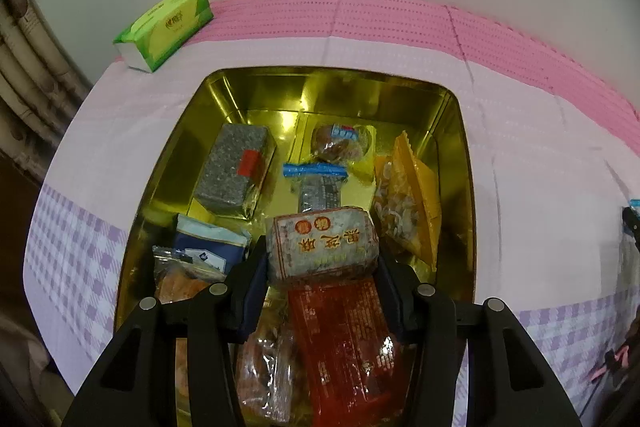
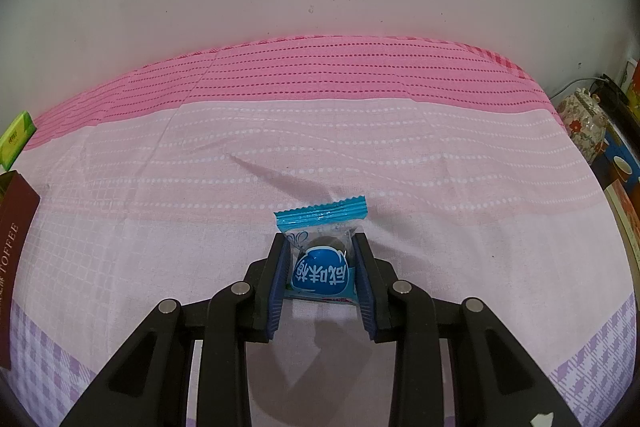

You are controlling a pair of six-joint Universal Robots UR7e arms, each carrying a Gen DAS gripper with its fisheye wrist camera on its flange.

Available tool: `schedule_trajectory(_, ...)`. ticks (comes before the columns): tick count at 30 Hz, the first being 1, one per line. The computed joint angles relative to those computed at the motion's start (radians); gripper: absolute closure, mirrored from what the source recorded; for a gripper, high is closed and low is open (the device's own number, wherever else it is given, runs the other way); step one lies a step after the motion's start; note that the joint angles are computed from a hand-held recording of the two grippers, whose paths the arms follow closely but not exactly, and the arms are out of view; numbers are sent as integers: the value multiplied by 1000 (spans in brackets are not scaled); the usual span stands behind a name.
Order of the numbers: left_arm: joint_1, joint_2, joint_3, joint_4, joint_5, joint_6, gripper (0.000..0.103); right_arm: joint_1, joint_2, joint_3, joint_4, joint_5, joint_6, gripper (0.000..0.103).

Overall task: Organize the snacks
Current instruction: 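Carry the square cake into the tin and release it with the left gripper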

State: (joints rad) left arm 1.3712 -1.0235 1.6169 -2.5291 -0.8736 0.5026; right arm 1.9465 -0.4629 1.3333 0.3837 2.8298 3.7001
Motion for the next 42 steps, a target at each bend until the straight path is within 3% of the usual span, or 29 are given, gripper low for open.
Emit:
schedule_trajectory(18,3,3,-17,35,7,-11,51,-1,-4,7,-4,0,-2,73)
schedule_trajectory(27,-18,-32,13,-5,-16,56,41,-1,-1,3,-1,0,-3,73)
schedule_trajectory(42,-38,-89,51,-92,-54,148,38,2,11,-11,21,7,8,73)
